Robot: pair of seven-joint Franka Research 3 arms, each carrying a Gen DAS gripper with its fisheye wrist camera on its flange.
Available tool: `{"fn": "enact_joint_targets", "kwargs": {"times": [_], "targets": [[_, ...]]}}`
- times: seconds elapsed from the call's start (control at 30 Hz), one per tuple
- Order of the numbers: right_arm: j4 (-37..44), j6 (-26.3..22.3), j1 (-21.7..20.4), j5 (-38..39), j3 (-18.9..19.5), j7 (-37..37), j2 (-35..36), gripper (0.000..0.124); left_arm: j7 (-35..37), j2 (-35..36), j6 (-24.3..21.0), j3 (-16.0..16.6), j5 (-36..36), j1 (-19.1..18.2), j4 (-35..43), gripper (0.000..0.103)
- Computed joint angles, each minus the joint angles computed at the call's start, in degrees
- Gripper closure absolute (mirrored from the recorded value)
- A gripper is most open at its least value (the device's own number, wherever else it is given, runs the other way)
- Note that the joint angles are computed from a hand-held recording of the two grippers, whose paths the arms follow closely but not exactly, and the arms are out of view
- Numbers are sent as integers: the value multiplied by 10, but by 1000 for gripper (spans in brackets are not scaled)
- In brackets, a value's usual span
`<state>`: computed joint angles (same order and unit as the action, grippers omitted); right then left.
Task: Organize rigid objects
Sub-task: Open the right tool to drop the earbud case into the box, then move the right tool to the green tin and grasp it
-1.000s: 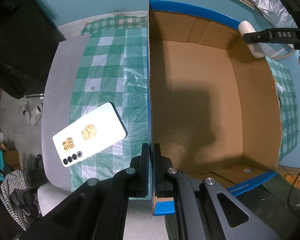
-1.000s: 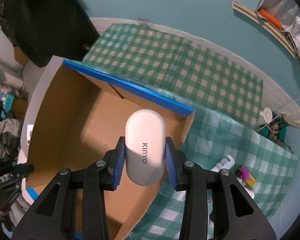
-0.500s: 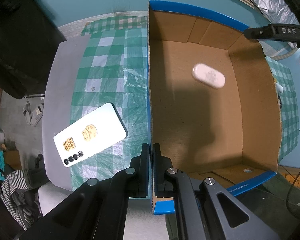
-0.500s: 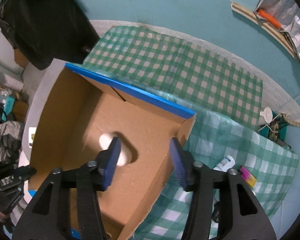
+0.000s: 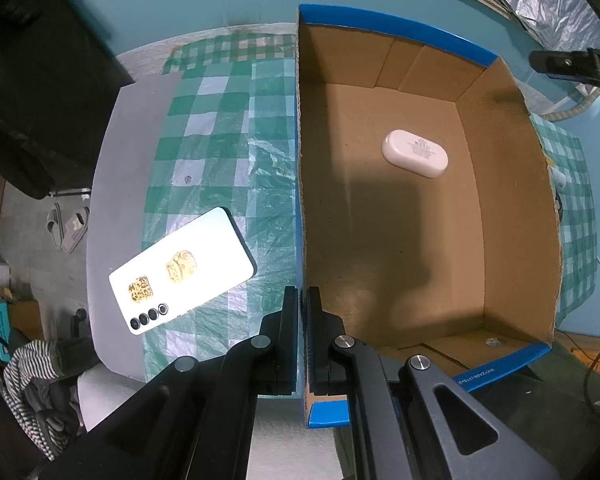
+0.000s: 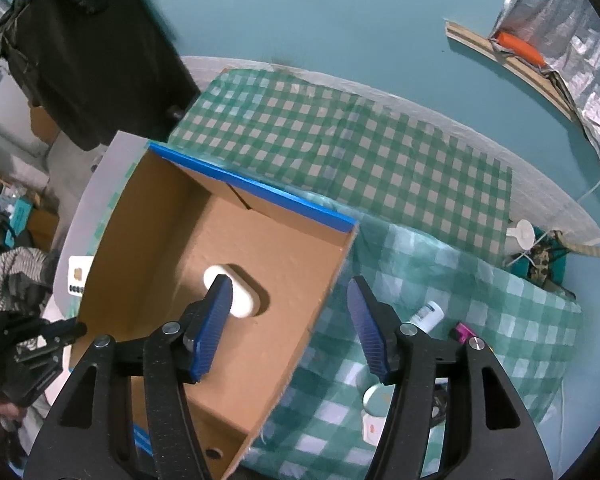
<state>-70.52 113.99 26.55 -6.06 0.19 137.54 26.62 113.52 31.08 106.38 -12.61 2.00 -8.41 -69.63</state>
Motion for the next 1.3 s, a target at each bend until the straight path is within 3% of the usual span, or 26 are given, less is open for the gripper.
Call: {"fn": "enact_joint_targets", "kwargs": {"times": [0.73, 1.3], "targets": [[-236, 25, -24, -9, 30, 93, -173, 63, 2, -5, -2, 0, -2, 2, -2, 100], [-344, 73, -40, 19, 48, 138, -206, 63, 5, -12, 0, 0, -2, 2, -10, 100]]}}
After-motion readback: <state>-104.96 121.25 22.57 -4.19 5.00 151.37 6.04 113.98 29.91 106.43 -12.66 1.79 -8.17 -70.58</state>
